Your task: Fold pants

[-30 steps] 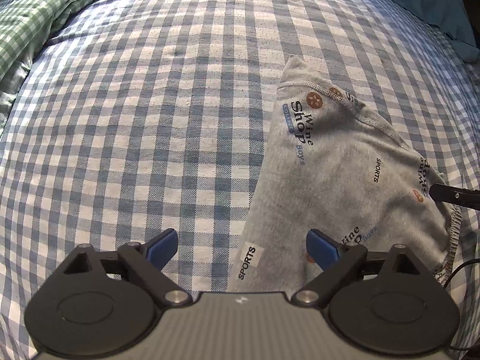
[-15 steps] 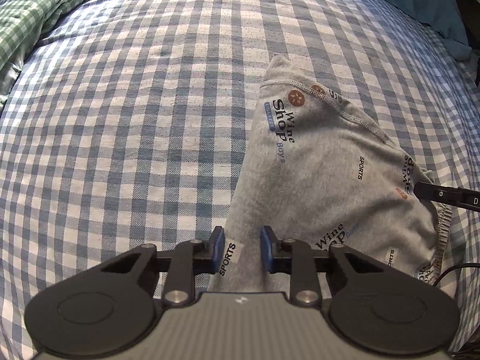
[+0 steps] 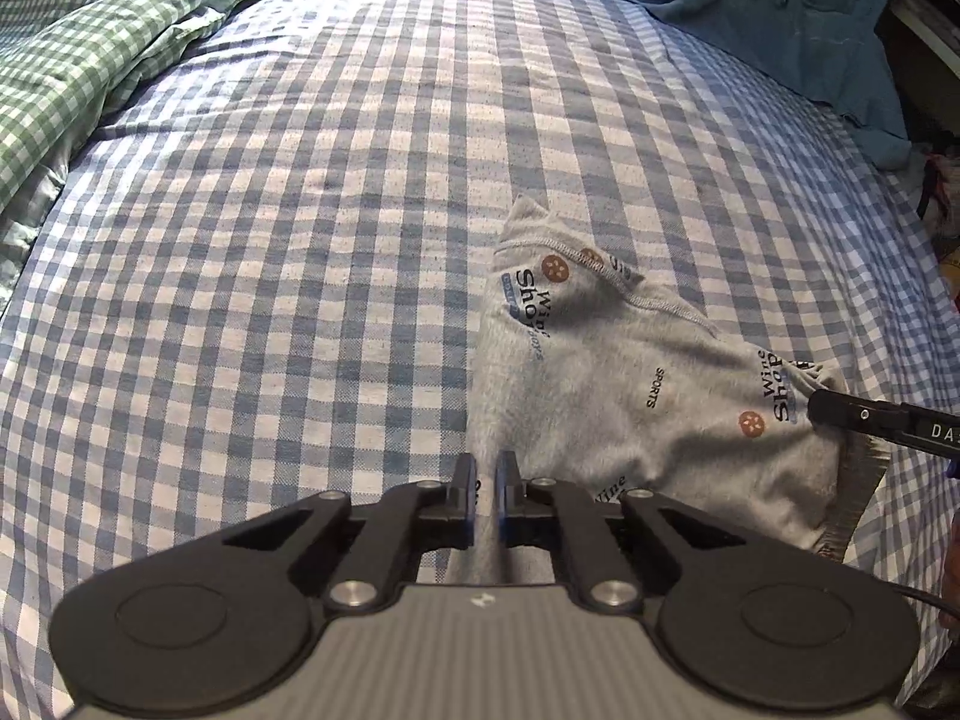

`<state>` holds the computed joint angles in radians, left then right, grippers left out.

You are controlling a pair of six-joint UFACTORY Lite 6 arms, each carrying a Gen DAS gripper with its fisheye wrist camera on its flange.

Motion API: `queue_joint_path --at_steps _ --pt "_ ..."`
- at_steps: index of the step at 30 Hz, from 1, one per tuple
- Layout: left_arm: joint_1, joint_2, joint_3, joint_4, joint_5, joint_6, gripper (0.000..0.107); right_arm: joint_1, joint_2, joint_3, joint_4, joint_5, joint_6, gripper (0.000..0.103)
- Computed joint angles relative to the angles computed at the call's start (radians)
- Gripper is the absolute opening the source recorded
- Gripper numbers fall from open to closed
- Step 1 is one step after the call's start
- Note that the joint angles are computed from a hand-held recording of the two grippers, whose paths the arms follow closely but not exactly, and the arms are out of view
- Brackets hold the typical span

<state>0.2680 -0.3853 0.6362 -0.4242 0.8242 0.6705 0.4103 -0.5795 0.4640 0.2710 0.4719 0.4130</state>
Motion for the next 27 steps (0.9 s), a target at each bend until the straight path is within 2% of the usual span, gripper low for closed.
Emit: queue_joint_path --at_steps 5,9,15,18,23,25,27 --pt "0.103 0.067 0.092 -0.07 0.04 0.139 0.0 0.114 0.115 0.126 -0.139 -0.025 0.167 0.02" --pt "0.201 0.104 0.164 -0.131 0.052 0.273 0.0 0.17 0.267 0.263 -0.205 -0.072 0.228 0.016" --pt "0.325 0.332 0.289 -0.182 0.179 0.408 0.0 0.205 0.496 0.469 -0.278 -0.055 0.229 0.014" --pt "0.357 0.398 0.248 -0.177 0.185 0.466 0.009 0.196 0.501 0.474 -0.309 -0.029 0.25 0.013" --pt "0.33 0.413 0.134 -0.122 0.113 0.486 0.024 0.153 0.41 0.356 -0.321 -0.017 0.265 0.014" --pt "0.316 0.419 0.111 -0.112 0.09 0.481 0.027 0.124 0.368 0.298 -0.313 -0.023 0.269 0.019" --pt "0.306 0.415 0.098 -0.111 0.072 0.476 0.033 0.074 0.332 0.239 -0.249 -0.036 0.223 0.031"
